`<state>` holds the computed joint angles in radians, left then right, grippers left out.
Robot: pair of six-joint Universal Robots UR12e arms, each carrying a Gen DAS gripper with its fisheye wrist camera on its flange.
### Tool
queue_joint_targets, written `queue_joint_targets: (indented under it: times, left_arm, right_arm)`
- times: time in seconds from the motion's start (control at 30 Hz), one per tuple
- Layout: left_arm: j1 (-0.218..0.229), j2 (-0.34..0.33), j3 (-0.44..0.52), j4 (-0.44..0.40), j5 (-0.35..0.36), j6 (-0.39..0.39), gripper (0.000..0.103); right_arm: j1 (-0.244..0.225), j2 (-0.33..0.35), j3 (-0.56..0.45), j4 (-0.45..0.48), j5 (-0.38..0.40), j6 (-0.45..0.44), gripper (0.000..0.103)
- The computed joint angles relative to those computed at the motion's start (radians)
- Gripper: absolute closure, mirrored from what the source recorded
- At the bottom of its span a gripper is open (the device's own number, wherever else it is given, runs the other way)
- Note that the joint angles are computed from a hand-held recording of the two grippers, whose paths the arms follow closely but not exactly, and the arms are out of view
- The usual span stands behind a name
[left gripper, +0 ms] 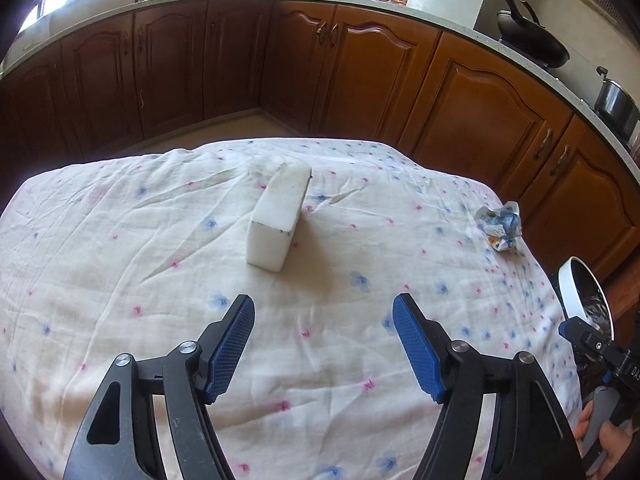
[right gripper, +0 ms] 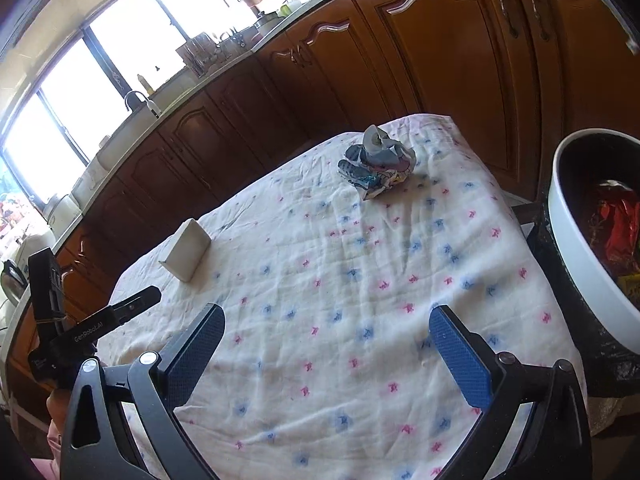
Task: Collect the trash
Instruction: 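Move both tools back over the white foam block and crumpled wrapper, then grasp the white foam block with the left tool while the right tool grasps the crumpled blue-white wrapper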
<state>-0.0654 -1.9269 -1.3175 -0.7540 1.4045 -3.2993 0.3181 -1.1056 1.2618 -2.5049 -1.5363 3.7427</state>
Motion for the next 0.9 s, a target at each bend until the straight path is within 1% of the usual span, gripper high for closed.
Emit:
queue_joint_targets:
  times: [0.07, 0.1, 0.27, 0.43, 0.63, 0.7, 0.73, 0.77, 0.8, 0.83, 0.87, 0.9]
  left_arm:
    - [-0.002, -0.018, 0.026, -0.008, 0.028, 0.007, 0.030]
    - [-0.003, -0.026, 0.038, -0.013, 0.033, 0.012, 0.030]
    - [0.001, -0.076, 0.108, -0.041, 0.074, 0.025, 0.030]
    - [0.001, -0.131, 0.186, -0.069, 0.119, 0.057, 0.027]
    - [0.000, -0.178, 0.235, -0.079, 0.122, 0.050, 0.027]
    - [-0.001, -0.187, 0.240, -0.077, 0.118, 0.057, 0.029]
    - [-0.002, -0.190, 0.241, -0.079, 0.114, 0.061, 0.030]
    - [-0.003, -0.194, 0.244, -0.084, 0.112, 0.067, 0.035]
    - [-0.004, -0.197, 0.246, -0.092, 0.106, 0.074, 0.049]
    - [-0.003, -0.201, 0.252, -0.108, 0.092, 0.078, 0.058]
    - [-0.002, -0.205, 0.259, -0.125, 0.085, 0.078, 0.072]
    - [-0.005, -0.204, 0.255, -0.112, 0.107, 0.079, 0.072]
  right_arm:
    - [-0.006, 0.015, -0.029, 0.043, -0.005, 0.007, 0.000]
    - [-0.008, 0.023, -0.041, 0.050, -0.010, 0.006, 0.000]
    - [-0.020, 0.059, -0.097, 0.056, -0.040, -0.024, 0.001]
    - [-0.038, 0.100, -0.163, 0.078, -0.066, -0.017, 0.001]
    - [-0.055, 0.153, -0.238, 0.110, -0.086, -0.015, 0.003]
    - [-0.060, 0.172, -0.263, 0.128, -0.075, -0.017, 0.005]
    - [-0.063, 0.179, -0.272, 0.135, -0.066, -0.021, 0.007]
    - [-0.065, 0.187, -0.281, 0.144, -0.058, -0.024, 0.013]
    - [-0.067, 0.194, -0.290, 0.156, -0.050, -0.025, 0.017]
    - [-0.069, 0.200, -0.297, 0.166, -0.037, -0.025, 0.030]
    - [-0.070, 0.207, -0.305, 0.177, -0.025, -0.026, 0.051]
    - [-0.069, 0.208, -0.307, 0.184, -0.019, -0.030, 0.058]
